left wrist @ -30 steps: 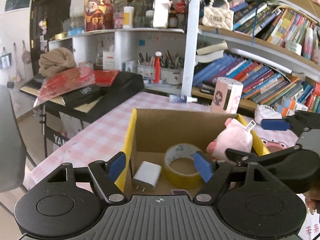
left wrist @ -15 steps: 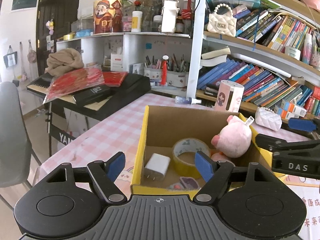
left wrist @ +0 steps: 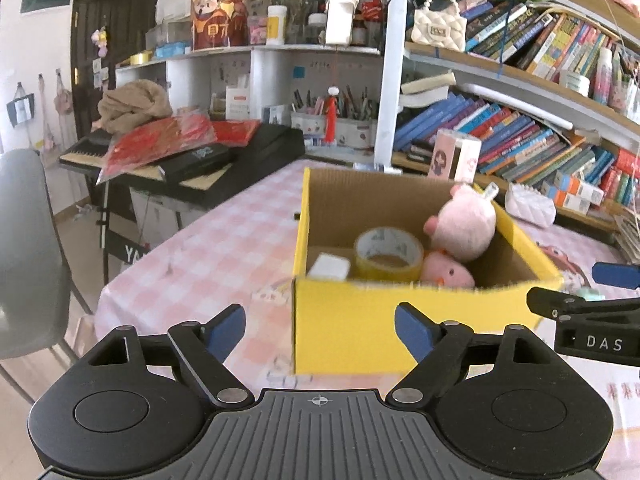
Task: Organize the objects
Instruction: 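Lift both open tools up out of the yellow box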
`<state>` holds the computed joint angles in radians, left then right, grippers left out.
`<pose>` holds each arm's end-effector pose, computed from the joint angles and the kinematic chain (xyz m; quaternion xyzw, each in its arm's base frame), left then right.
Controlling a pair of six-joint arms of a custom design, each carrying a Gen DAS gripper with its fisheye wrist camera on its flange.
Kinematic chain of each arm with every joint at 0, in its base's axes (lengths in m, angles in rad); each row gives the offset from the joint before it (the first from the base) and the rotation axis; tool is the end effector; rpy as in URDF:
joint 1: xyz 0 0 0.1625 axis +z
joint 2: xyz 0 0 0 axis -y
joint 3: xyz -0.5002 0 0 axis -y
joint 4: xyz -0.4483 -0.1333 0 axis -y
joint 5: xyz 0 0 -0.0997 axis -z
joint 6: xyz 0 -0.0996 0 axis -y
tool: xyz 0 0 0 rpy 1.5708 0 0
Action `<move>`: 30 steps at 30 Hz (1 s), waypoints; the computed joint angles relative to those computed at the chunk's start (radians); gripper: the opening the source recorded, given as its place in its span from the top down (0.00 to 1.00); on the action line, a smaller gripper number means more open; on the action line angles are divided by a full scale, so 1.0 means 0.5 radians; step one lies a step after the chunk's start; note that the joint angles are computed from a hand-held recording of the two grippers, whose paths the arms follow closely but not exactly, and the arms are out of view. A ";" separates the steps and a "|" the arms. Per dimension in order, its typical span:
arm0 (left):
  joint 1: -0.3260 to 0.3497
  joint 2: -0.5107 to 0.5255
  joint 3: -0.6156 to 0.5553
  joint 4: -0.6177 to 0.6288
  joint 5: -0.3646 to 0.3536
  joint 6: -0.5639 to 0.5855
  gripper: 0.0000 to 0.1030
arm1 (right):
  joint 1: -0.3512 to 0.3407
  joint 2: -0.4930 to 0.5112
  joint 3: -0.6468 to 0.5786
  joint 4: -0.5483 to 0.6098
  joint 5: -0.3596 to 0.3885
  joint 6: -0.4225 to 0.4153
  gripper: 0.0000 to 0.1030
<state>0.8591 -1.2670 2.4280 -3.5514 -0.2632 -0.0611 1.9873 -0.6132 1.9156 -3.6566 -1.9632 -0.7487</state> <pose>-0.0974 -0.4643 0.2838 0.0031 0.7673 -0.5032 0.3975 0.3555 -0.5683 0.0233 0.4366 -0.7979 0.3395 0.2396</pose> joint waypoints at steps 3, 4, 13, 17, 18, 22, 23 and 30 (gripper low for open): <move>-0.044 -0.102 0.094 0.288 0.022 -0.264 0.18 | 0.016 -0.018 0.075 -0.007 -0.054 0.044 0.18; -0.055 -0.137 0.118 0.377 0.025 -0.338 0.18 | 0.022 -0.024 0.101 -0.015 -0.068 0.054 0.18; -0.169 -0.423 0.268 1.201 -0.006 -0.968 0.18 | 0.064 -0.068 0.299 -0.083 -0.152 0.110 0.17; -0.206 -0.496 0.298 1.418 -0.039 -1.107 0.17 | 0.080 -0.085 0.360 -0.104 -0.176 0.119 0.17; -0.213 -0.508 0.302 1.459 -0.049 -1.133 0.17 | 0.083 -0.089 0.375 -0.111 -0.183 0.121 0.17; -0.245 -0.548 0.323 1.577 -0.076 -1.199 0.17 | 0.093 -0.102 0.434 -0.145 -0.209 0.131 0.17; -0.252 -0.554 0.328 1.594 -0.080 -1.210 0.17 | 0.096 -0.104 0.447 -0.156 -0.218 0.136 0.17; -0.293 -0.578 0.350 1.718 -0.133 -1.289 0.13 | 0.101 -0.119 0.514 -0.223 -0.274 0.157 0.17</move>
<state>0.7127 -1.5563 2.6029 -2.6924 -0.3299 -0.7056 2.0381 -0.6727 2.1728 -3.7682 -2.1002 -0.6699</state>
